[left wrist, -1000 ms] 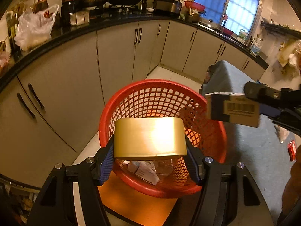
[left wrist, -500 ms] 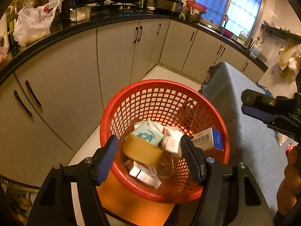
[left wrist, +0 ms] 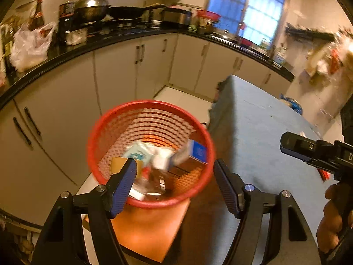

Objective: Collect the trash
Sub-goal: 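Move both tools back over the table toward the plastic bag and red box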

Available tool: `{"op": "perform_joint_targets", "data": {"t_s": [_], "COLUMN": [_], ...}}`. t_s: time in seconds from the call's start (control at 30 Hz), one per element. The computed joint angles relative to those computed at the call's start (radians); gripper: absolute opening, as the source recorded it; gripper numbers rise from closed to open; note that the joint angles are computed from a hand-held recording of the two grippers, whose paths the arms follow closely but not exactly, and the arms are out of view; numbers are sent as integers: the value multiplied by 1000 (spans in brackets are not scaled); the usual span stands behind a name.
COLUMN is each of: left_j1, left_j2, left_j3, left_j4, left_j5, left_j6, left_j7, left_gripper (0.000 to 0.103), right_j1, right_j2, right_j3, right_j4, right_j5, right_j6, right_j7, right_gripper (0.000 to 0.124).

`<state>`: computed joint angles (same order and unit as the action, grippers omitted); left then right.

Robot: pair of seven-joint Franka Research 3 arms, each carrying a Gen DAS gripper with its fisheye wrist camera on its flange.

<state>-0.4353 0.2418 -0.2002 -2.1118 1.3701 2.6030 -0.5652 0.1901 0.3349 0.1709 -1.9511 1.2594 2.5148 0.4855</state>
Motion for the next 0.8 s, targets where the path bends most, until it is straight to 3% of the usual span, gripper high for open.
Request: {"op": "perform_joint_targets", "data": {"t_s": [0.27,0.47,0.57,0.8], "left_j1": [-73,-146,-175,-227], "left_j2": [123,250,316,477], "left_j3": [-9,7,13,21], "left_j4": [176,371,468,728], "left_j5": [-62,-187,-255,-414], "left_j6": [-1,-18,-14,-29], "left_j7": [133,334,432,698], "left_gripper": [71,71,71,73], "right_j1": [-77,-150,-197,-297], "right_j2": [-88,-112,-123,-68], "right_j3": [-69,-133,-167,-232], "right_j4": [-125,-165,-178,-114], "right_j5": [74,85,110,49], "right_j6": [-27,-55,-47,55], "right_j7": [-77,-50,-43,146], "right_gripper": [49,49,55,66]}}
